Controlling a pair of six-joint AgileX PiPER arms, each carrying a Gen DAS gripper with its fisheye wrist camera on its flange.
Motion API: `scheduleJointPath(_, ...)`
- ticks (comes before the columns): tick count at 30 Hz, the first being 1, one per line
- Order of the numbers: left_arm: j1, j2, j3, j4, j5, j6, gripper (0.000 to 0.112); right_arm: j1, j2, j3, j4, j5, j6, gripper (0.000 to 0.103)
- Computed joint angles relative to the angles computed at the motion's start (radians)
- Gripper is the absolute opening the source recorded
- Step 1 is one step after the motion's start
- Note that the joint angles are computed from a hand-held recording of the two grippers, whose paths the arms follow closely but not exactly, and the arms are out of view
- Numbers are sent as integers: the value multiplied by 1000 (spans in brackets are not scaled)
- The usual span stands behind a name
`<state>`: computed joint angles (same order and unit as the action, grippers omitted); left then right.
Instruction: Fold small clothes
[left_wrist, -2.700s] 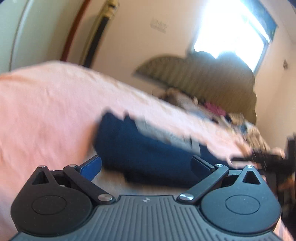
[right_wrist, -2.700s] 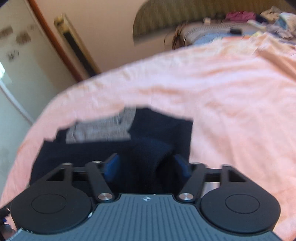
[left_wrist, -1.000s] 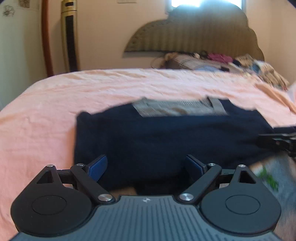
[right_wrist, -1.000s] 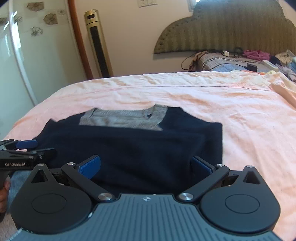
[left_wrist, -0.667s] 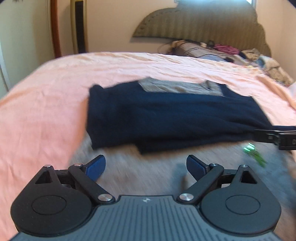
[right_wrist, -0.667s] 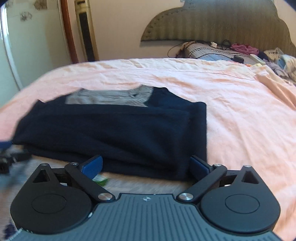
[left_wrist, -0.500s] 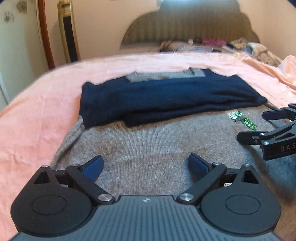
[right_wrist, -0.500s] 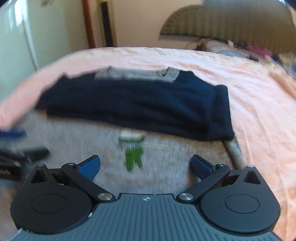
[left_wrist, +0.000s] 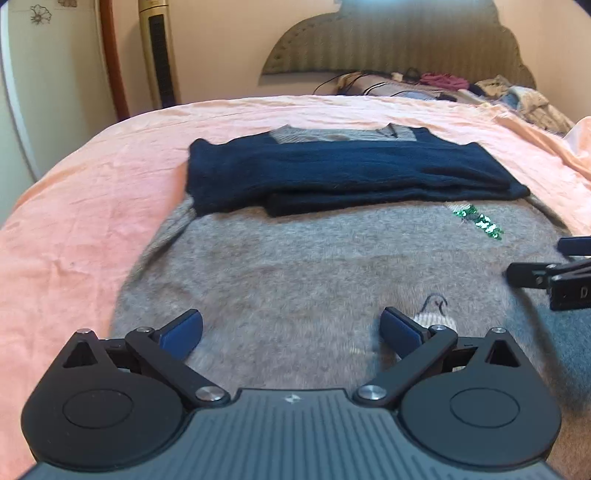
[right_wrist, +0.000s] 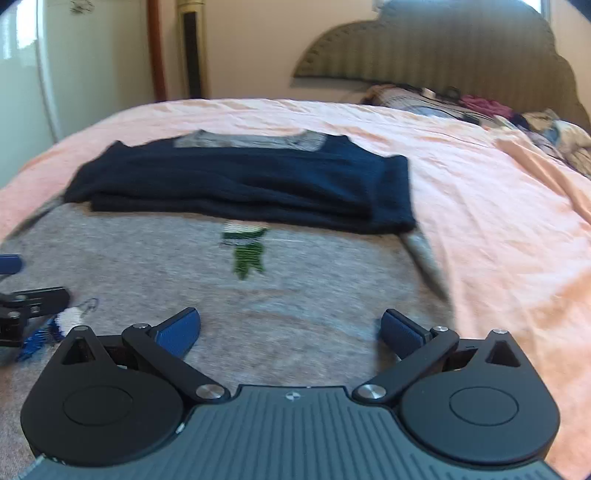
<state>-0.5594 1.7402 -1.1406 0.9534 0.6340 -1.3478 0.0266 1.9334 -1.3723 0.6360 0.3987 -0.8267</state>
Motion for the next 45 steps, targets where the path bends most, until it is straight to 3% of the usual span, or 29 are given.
scheduleJointPath(3, -23, -55, 90, 36, -51, -65, 103, -18, -71, 83, 114, 63, -112, 103)
scheduleJointPath(6, -39, -74, 147, 139, -59, -179, 103, -15, -110, 201, 285, -6, -370, 103)
scheduleJointPath(9, -49, -87, 108, 33, 45, -65, 103, -41, -111, 191, 234, -51, -316, 103)
scheduleJointPath(10, -51, -117, 124, 17, 60, -60, 103, -59, -121, 186, 215, -35, -275, 103)
scheduleJointPath(13, -11, -229, 236, 36, 16, -126, 103, -211, -132, 142, 339, 170, -307, 103)
scheduleJointPath(15, 55, -267, 286, 4, -30, -136, 103, -272, -107, 110, 333, 188, -248, 102)
scheduleJointPath(17, 102, -268, 310, 15, -48, -183, 102, -312, -52, 52, 301, 229, -191, 90)
scheduleJointPath(20, 128, -260, 303, 27, -86, -196, 102, -328, -11, -6, 297, 293, -183, 88)
scheduleJointPath(21, 130, -252, 298, 37, -96, -197, 95, -321, 0, -32, 279, 320, -167, 80)
scheduleJointPath(22, 114, -235, 283, 67, -67, -212, 74, -314, 15, -62, 259, 356, -156, 59)
scheduleJointPath(23, 92, -214, 262, 90, -19, -219, 59, -301, 19, -81, 221, 364, -130, 46)
scheduleJointPath(24, 91, -212, 256, 95, -12, -211, 27, -291, 19, -93, 188, 373, -123, 20)
scheduleJointPath(25, 112, -226, 258, 63, -43, -179, 12, -291, 28, -111, 173, 388, -120, 11)
scheduleJointPath(27, 146, -254, 257, -15, -63, -133, 7, -307, 33, -125, 186, 409, -131, 9)
scheduleJointPath(30, 154, -299, 283, -30, -49, -111, 5, -363, 24, -125, 234, 426, -158, 8)
scheduleJointPath(35, 172, -328, 352, 8, -109, -142, 5, -381, 29, -86, 264, 414, -167, 8)
scheduleJointPath(36, 178, -342, 353, -33, -115, -110, 7, -386, 34, -103, 252, 447, -117, 16)
scheduleJointPath(37, 192, -362, 356, -102, -131, -51, 13, -400, 41, -125, 252, 502, -81, 36)
scheduleJointPath(38, 218, -390, 368, -202, -169, 41, 20, -419, 42, -133, 274, 558, -85, 48)
scheduleJointPath(39, 240, -416, 387, -286, -206, 118, 44, -436, 31, -122, 295, 598, -108, 68)
scheduleJointPath(40, 253, -447, 420, -340, -255, 154, 69, -445, 19, -110, 294, 623, -120, 73)
scheduleJointPath(41, 255, -475, 459, -355, -305, 150, 78, -447, 13, -105, 280, 649, -127, 72)
scheduleJointPath(42, 238, -491, 480, -329, -317, 107, 80, -441, 8, -94, 264, 658, -143, 63)
scheduleJointPath(43, 200, -485, 478, -264, -289, 39, 79, -425, -6, -69, 240, 630, -164, 38)
scheduleJointPath(44, 152, -466, 463, -164, -237, -46, 77, -409, -26, -42, 213, 578, -192, 20)
scheduleJointPath(45, 113, -444, 448, -85, -185, -115, 50, -409, -26, -37, 216, 565, -204, 10)
